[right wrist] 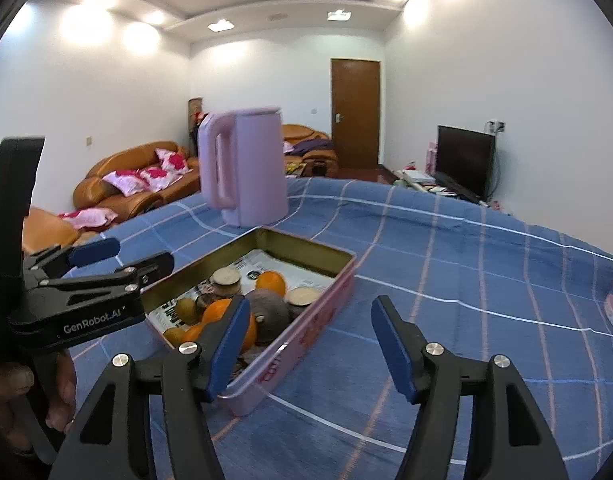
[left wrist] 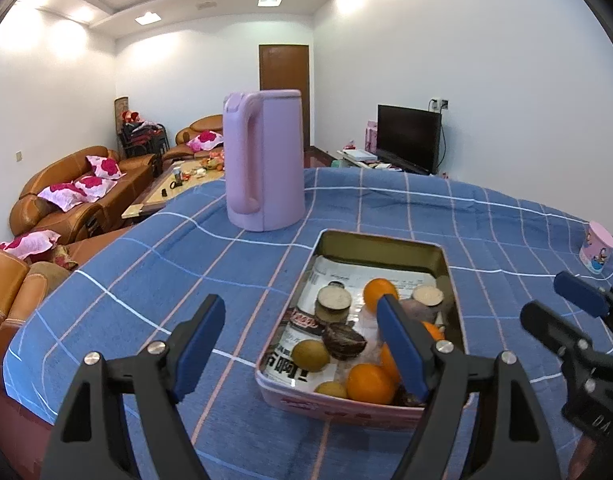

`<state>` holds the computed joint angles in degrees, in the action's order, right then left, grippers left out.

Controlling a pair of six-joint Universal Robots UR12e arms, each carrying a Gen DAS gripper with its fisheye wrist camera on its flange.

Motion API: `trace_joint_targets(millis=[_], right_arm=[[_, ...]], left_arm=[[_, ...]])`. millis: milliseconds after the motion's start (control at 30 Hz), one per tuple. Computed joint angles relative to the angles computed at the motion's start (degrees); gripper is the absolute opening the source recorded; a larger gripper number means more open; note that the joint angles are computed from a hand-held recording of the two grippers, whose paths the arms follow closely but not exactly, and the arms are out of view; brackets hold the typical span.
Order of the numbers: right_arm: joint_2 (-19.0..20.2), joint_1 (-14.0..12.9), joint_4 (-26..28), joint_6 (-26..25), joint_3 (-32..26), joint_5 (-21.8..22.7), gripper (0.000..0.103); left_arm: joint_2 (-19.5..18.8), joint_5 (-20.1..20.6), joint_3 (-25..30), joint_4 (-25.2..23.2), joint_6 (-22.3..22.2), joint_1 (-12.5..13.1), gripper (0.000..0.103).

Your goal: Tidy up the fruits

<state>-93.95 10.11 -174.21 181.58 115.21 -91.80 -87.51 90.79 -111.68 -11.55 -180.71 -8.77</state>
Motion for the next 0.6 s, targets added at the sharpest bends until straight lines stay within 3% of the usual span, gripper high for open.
trace_joint_targets(millis=[233, 600], right_arm=[[-1.8, -0.1, -1.9, 0.9, 1.3, -3.1, 0.067], [-3.2, -0.3, -2.8, 1.1, 2.3, -3.8, 0.068]], left_arm=[[0.5, 0.4, -0.2, 1.4, 0.6, -1.0, 0.089], [0.9, 1.0, -0.1, 1.6, 1.3, -2.0, 0.09]])
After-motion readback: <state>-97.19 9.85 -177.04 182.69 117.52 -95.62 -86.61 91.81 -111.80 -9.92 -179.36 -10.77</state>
